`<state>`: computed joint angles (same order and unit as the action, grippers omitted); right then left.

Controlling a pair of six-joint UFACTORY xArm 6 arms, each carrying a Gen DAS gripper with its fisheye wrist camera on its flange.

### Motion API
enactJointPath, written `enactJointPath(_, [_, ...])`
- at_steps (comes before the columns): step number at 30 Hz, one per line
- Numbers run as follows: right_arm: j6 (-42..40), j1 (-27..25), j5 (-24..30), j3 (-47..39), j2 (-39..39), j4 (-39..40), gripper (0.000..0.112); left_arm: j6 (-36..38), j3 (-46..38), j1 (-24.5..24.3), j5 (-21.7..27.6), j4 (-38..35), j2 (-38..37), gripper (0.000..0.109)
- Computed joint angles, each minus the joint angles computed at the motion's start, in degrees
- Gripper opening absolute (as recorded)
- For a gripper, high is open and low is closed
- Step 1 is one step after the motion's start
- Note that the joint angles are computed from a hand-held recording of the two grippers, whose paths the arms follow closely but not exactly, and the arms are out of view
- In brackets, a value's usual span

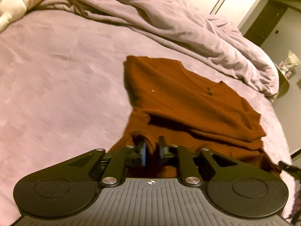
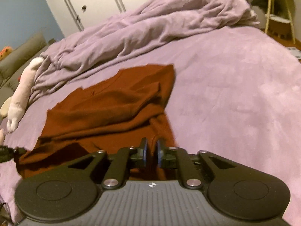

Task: Fold small clothes

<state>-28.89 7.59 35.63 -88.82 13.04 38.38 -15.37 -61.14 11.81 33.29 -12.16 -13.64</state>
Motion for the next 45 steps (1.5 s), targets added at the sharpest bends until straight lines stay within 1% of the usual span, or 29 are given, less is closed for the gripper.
enactJointPath(1, [-1.40, -0.38, -0.84, 0.15, 0.13, 1.12, 0.023, 0.33, 0.91, 0.23, -0.76, -0.41, -0.55, 0.024])
enactJointPath(2, [-3.03, -0.82, -0.54, 0.00, 0.25, 2.07, 0.024, 1.44, 1.84, 0.81, -1.26, -1.99, -1.18, 0.033])
enactJointPath(3, [-4.64, -1.16, -0.05, 0.32, 0.01, 2.53, 0.025, 1.12, 2.64, 1.33, -1.83, -1.87, -1.78, 0.041])
enactJointPath(4, [-6.18, -1.35, 0.41, 0.50, -0.10, 2.33, 0.029, 0.67, 3.19, 1.90, -2.57, -1.20, -2.08, 0.046])
enactJointPath(5, [-7.74, -1.36, 0.29, 0.89, -0.29, 2.05, 0.034, 1.39, 3.83, 2.28, -3.16, -1.24, -2.63, 0.046])
enactJointPath(6, [-9.67, -1.38, 0.16, 1.26, -0.47, 2.27, 0.036, 3.44, 4.22, 2.72, -3.28, -2.50, -2.98, 0.046])
enactJointPath(8, [-11.32, -1.15, -0.01, 1.43, -0.38, 2.14, 0.050, 6.82, 4.13, 3.08, -2.44, -5.50, -2.91, 0.051])
enactJointPath(9, [-11.73, -0.92, -0.31, 1.34, -0.19, 1.90, 0.052, 8.60, 3.86, 3.09, -1.55, -7.14, -2.73, 0.053])
enactJointPath(10, [-11.96, -0.64, -0.43, 0.91, 0.26, 1.60, 0.054, 9.40, 3.56, 2.77, -0.88, -7.28, -2.40, 0.056])
enactJointPath(12, [-11.94, 0.04, -0.10, -0.12, 1.18, 0.88, 0.054, 9.79, 2.68, 1.57, -0.40, -4.54, -1.33, 0.056])
enactJointPath(15, [-13.21, 1.52, -1.12, -0.95, 2.36, -1.00, 0.053, 10.24, 0.95, -0.20, -0.31, -0.15, 0.59, 0.056])
enactJointPath(16, [-12.98, 1.81, -1.26, -1.22, 2.75, -2.13, 0.051, 9.56, 0.01, -0.54, 0.49, 1.74, 1.58, 0.056])
enactJointPath(17, [-12.50, 1.99, -1.07, -1.64, 3.25, -2.88, 0.044, 9.65, -1.42, -0.65, 1.98, 2.40, 2.91, 0.053])
enactJointPath(18, [-11.67, 1.93, -0.12, -2.41, 3.89, -3.23, 0.039, 9.63, -2.28, -0.66, 2.87, 2.03, 3.86, 0.052])
enactJointPath(19, [-10.14, 1.75, 1.02, -3.33, 4.62, -3.97, 0.036, 9.95, -3.09, -0.49, 3.66, 0.61, 4.75, 0.051])
enactJointPath(20, [-9.17, 1.65, 1.52, -3.75, 5.03, -4.45, 0.032, 10.42, -3.70, -0.25, 4.59, -1.12, 5.35, 0.045])
enactJointPath(21, [-9.28, 1.57, 1.73, -3.79, 5.20, -4.21, 0.025, 10.52, -4.14, -0.22, 4.99, -1.74, 5.78, 0.041])
enactJointPath(22, [-9.50, 1.44, 1.94, -3.86, 5.32, -3.87, 0.014, 10.65, -4.24, -0.33, 4.81, -1.35, 5.95, 0.029])
enactJointPath(23, [-9.84, 1.30, 1.97, -3.76, 5.23, -3.06, 0.013, 10.83, -4.08, -0.40, 4.30, -0.60, 5.85, 0.011])
enactJointPath(27, [-11.26, 0.86, 1.83, -3.34, 4.55, -0.33, 0.011, 13.46, -3.47, -0.38, 3.63, -3.72, 4.66, 0.009])
enactJointPath(29, [-11.07, 0.84, 1.42, -2.99, 4.02, 0.05, 0.009, 13.80, -3.00, -0.72, 2.91, -3.69, 3.36, 0.009])
enactJointPath(33, [-12.69, 0.77, 0.92, -3.16, 3.23, 2.90, 0.007, 16.01, -3.00, 0.09, 0.79, -9.96, 1.10, 0.009])
enactJointPath(35, [-13.24, 0.78, 0.54, -3.77, 3.07, 5.14, 0.006, 15.67, -4.20, 0.64, -0.50, -11.58, 1.02, 0.009])
enactJointPath(37, [-13.89, 0.62, 1.04, -4.87, 3.05, 8.37, 0.006, 17.39, -5.71, 1.28, -0.96, -15.16, 1.27, 0.009])
enactJointPath(38, [-14.19, 0.67, 0.72, -5.33, 3.02, 9.70, 0.006, 17.42, -6.53, 1.40, -1.32, -15.48, 1.57, 0.009])
enactJointPath(40, [-15.00, 0.73, 0.46, -6.71, 3.35, 11.96, 0.006, 17.59, -7.83, 1.31, -2.73, -14.48, 2.40, 0.009])
enactJointPath(42, [-14.67, 1.23, -1.56, -8.60, 4.64, 12.95, 0.006, 15.57, -9.35, 1.18, -4.45, -11.47, 4.17, 0.009])
enactJointPath(45, [-11.59, 2.31, -3.89, -13.62, 8.95, 10.88, 0.006, 11.27, -12.20, 1.40, -5.62, -6.61, 8.27, 0.009])
